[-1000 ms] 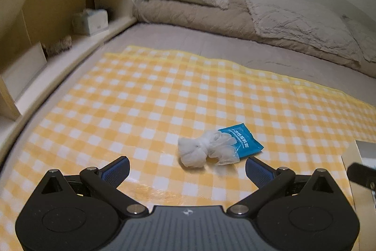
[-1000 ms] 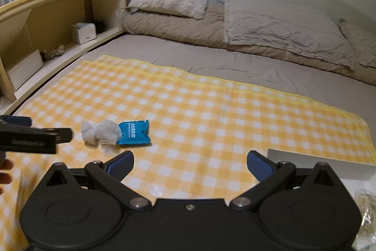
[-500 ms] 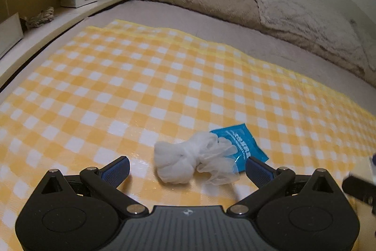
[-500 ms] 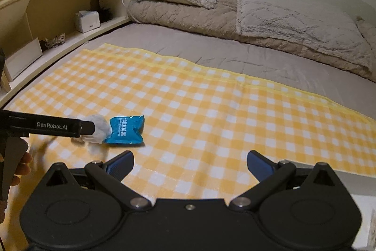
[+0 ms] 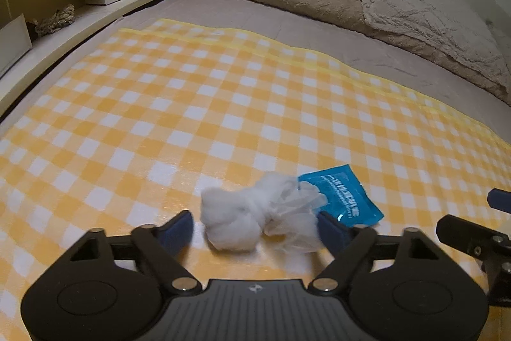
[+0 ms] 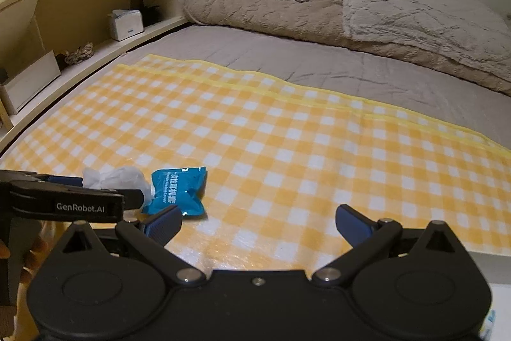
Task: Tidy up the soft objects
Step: 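Grasp the white cotton wad with the left tool while the right grasps the blue sachet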
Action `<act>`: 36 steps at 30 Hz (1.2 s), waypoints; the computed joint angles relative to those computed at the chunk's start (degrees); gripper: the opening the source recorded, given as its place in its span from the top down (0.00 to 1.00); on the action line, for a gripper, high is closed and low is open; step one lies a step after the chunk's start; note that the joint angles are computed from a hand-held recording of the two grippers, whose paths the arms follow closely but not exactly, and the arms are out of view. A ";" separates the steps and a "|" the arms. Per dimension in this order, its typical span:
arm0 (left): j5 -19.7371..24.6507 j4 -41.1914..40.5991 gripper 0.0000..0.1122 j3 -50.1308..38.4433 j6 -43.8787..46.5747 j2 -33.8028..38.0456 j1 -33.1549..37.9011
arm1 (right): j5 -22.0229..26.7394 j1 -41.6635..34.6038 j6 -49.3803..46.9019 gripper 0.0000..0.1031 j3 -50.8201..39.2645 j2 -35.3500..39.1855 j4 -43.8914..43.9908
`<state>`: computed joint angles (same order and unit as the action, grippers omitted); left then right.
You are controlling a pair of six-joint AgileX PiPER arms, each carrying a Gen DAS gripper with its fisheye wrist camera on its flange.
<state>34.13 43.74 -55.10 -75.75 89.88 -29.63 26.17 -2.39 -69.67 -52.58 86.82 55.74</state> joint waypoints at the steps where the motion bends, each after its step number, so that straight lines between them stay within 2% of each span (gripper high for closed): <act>1: 0.07 0.27 0.31 0.22 0.71 -0.22 0.37 | 0.12 0.17 -0.36 0.00 -0.13 0.26 0.54; 4: 1.52 1.10 0.39 0.49 0.59 -0.73 1.52 | 0.32 1.03 -0.64 0.00 -0.50 0.95 1.20; 8: 0.95 -0.02 0.45 1.41 1.66 -2.22 4.19 | 0.49 2.62 -1.77 0.00 -0.65 1.51 1.45; 13: -0.27 -2.02 0.56 2.03 3.32 -3.48 6.54 | -1.50 6.43 -1.07 0.00 -1.86 3.62 1.63; 17: -1.26 -2.61 0.59 2.82 4.27 -4.21 7.52 | -1.86 9.49 1.69 0.01 -4.34 6.65 1.24; 18: -2.03 -2.68 0.58 3.29 4.21 -4.58 7.96 | -2.23 10.43 3.04 0.02 -5.11 7.55 0.44; 20: -4.45 -3.99 0.38 4.35 5.00 -5.41 9.26 | -2.89 11.97 5.05 0.04 -6.32 9.14 -0.80; 21: -4.84 -3.75 0.21 4.69 4.50 -5.65 9.47 | -3.41 12.67 5.74 0.05 -6.75 9.87 -1.19; 22: -4.88 -2.23 0.17 5.04 2.77 -5.84 9.34 | -3.89 13.25 5.96 0.05 -7.03 10.53 -1.31; 28: -5.09 1.91 0.14 4.75 -1.82 -3.96 10.19 | -5.20 14.91 7.23 0.18 -7.97 13.42 -3.36; 30: -4.80 6.11 0.14 4.78 -5.72 -3.14 9.67 | -6.18 15.08 6.04 0.27 -7.77 13.73 -1.72; 31: -5.38 7.47 0.13 4.96 -7.20 -2.96 9.79 | -6.21 14.95 5.08 0.28 -7.81 13.89 -0.51; 34: -7.84 10.89 0.14 5.65 -11.66 -2.73 10.48 | -6.38 14.67 2.54 0.46 -7.53 13.80 1.87; 36: -7.49 11.26 0.19 5.04 -12.30 -2.04 10.37 | -6.18 14.42 1.34 0.51 -7.39 13.71 2.60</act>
